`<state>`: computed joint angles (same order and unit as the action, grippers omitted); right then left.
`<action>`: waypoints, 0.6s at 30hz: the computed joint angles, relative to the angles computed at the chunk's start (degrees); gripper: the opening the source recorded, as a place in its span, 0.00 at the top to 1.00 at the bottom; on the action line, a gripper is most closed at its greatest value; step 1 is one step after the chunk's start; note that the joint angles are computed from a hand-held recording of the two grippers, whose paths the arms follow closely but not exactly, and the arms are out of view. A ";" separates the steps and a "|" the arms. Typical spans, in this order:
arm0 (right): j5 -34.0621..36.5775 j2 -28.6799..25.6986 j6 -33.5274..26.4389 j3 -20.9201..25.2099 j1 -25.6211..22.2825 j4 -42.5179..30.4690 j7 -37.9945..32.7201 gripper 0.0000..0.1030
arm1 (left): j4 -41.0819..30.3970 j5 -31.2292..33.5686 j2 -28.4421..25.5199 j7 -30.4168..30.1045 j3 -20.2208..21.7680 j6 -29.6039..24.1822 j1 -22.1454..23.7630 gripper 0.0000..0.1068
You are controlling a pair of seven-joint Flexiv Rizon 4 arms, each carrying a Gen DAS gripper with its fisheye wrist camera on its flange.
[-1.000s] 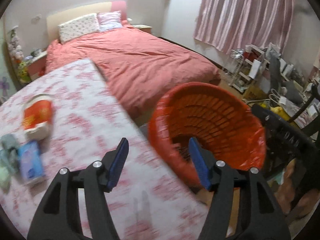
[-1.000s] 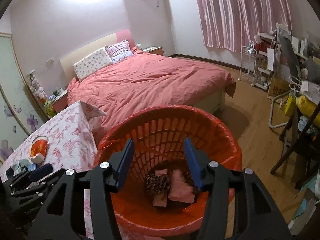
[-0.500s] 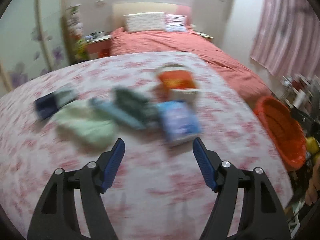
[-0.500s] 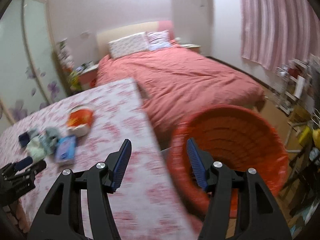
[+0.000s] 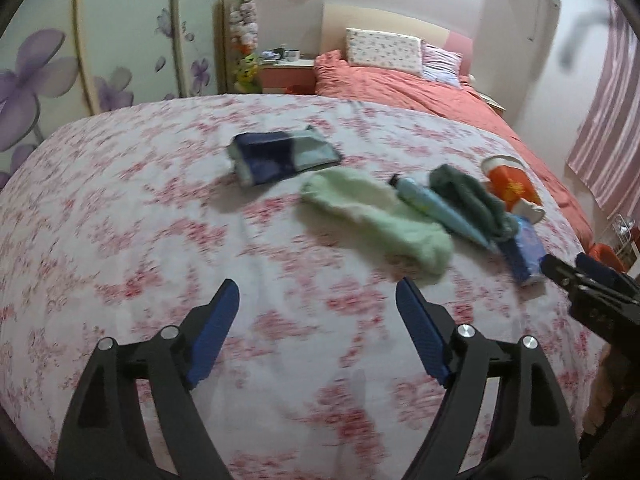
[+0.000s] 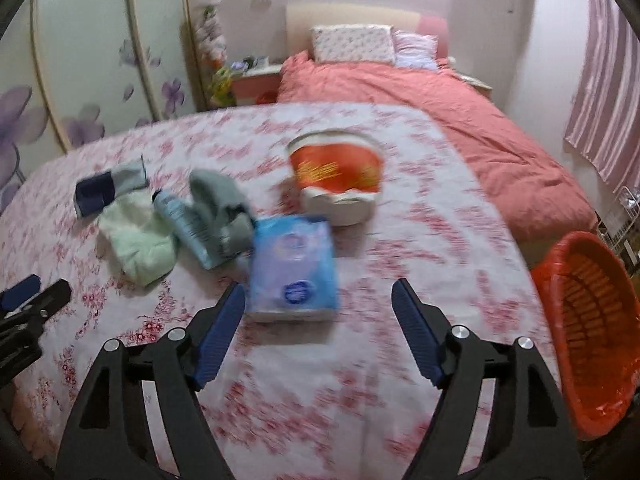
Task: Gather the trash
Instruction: 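Grasp the blue Vinda tissue pack with the right tool while the left tool grasps the light green sock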
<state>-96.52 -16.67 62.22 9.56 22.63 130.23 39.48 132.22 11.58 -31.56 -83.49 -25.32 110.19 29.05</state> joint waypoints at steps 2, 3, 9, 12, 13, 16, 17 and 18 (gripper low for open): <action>1.89 -1.54 -0.60 -0.02 0.76 -1.39 -1.57 0.27 | 0.20 -0.01 -0.10 -0.28 -0.18 0.11 0.62 0.25; 3.03 -2.17 -0.79 -0.14 1.08 -1.92 -2.40 0.27 | 0.29 0.02 -0.14 -0.47 -0.34 0.18 0.86 0.25; 4.62 -4.25 1.93 -1.66 1.27 -2.91 -2.73 0.47 | 0.02 0.28 -0.66 -0.97 -1.31 -0.14 1.67 0.25; 4.71 -2.98 1.00 -1.51 1.25 -1.15 -1.08 0.47 | -0.46 -0.11 -1.05 -1.08 -1.65 -0.71 0.84 0.25; 4.91 -2.26 0.43 -1.32 1.17 -0.19 -0.40 0.48 | -0.61 -0.19 -1.22 -1.08 -2.06 -0.94 0.86 0.25; 7.08 -0.35 -1.88 -0.77 1.13 2.38 0.49 0.48 | -1.19 -0.45 -2.04 -0.99 -4.02 -1.74 0.81 0.25; 9.23 0.77 -3.69 -0.33 1.36 3.73 0.32 0.48 | -1.57 -0.67 -2.34 -0.89 -4.40 -2.00 0.29 0.25; 10.30 1.18 -4.52 -0.30 1.39 4.23 0.03 0.48 | -2.01 -1.09 -2.49 -0.80 -4.27 -2.23 -0.72 0.25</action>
